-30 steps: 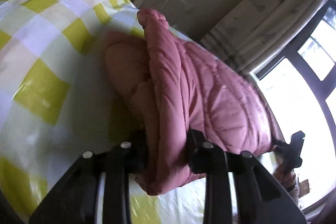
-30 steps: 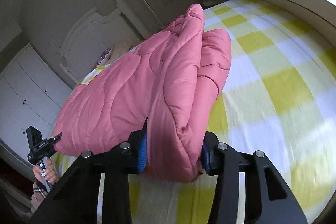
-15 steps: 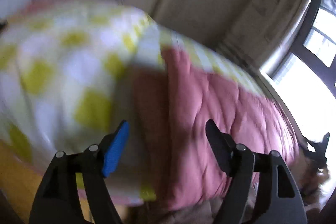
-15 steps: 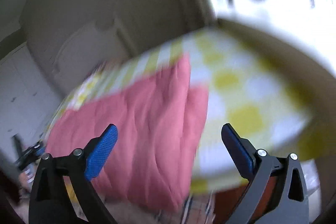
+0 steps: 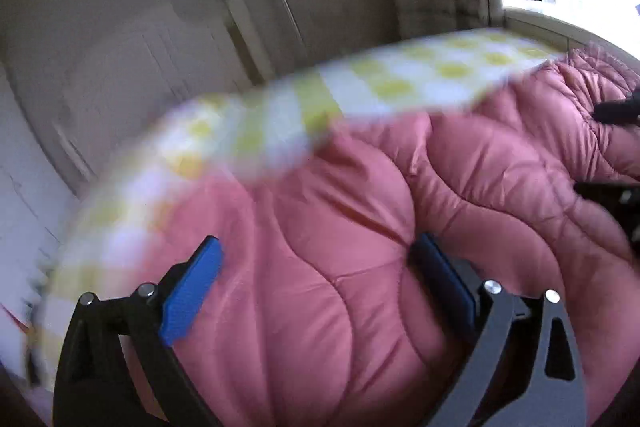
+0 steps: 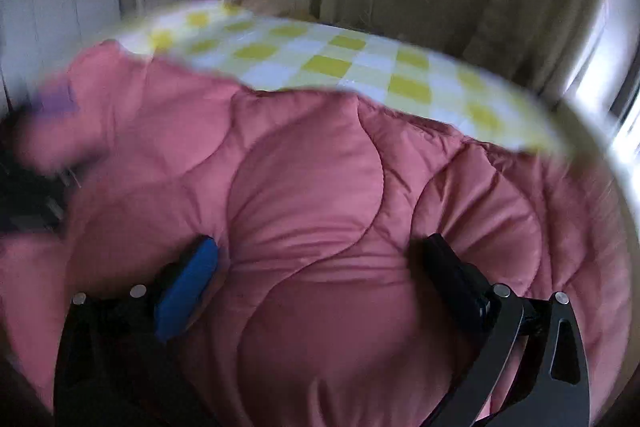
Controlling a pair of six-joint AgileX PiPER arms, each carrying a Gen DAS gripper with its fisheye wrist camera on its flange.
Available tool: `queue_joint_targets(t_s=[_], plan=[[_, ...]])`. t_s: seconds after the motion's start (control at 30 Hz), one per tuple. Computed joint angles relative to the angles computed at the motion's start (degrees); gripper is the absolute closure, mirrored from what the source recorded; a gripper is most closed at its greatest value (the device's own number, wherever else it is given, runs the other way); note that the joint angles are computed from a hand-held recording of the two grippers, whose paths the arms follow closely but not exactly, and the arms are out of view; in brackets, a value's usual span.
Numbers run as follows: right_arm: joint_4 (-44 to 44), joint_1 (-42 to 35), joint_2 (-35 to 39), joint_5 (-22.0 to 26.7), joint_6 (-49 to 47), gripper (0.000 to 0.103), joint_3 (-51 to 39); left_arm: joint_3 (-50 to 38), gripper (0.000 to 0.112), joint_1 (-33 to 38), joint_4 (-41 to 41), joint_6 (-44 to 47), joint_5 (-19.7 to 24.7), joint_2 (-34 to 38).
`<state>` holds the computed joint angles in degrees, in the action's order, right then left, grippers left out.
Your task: Fold large clothes
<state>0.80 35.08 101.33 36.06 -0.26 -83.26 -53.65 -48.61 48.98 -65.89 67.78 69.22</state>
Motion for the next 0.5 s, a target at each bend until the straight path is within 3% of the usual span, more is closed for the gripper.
queue_joint_targets(t_s=[0.07,0.13,0.27,0.33,0.43,0.5], plan=[[4.6,-1.7,0.5,1.6,-4.0,0.005,-1.2,0.9,0.012,9.8,-9.6,6.5,-8.9,-4.3],[3.3,-1.3,-0.2,0.3,-3.2,0.005,0.2,1.8,0.012,13.4,-13.7,10.6,-12.1,-6.0],[2.7,-1.2,-1.3,-0.9,-2.5,0.005,1.7,2.5,0.011,12.6,-12.6,9.5,-11.3,-6.3],[3.4,-1.3,-0.7,0.8,-2.7,0.005,0.4,2.2,0.011,13.0,-12.5,9.3,-11.7,-5.6],[-3.1,1.0,0.2,8.0,6.5,0.006,-6.5,1.7,0.011,12.8,-12.2,9.0,-11.6,-5.0],[-5.7,2.9,-1.3,5.9,8.3,0.006,-7.1,1.5,0.011,12.8,-12.0,8.8,-11.6,-4.6]])
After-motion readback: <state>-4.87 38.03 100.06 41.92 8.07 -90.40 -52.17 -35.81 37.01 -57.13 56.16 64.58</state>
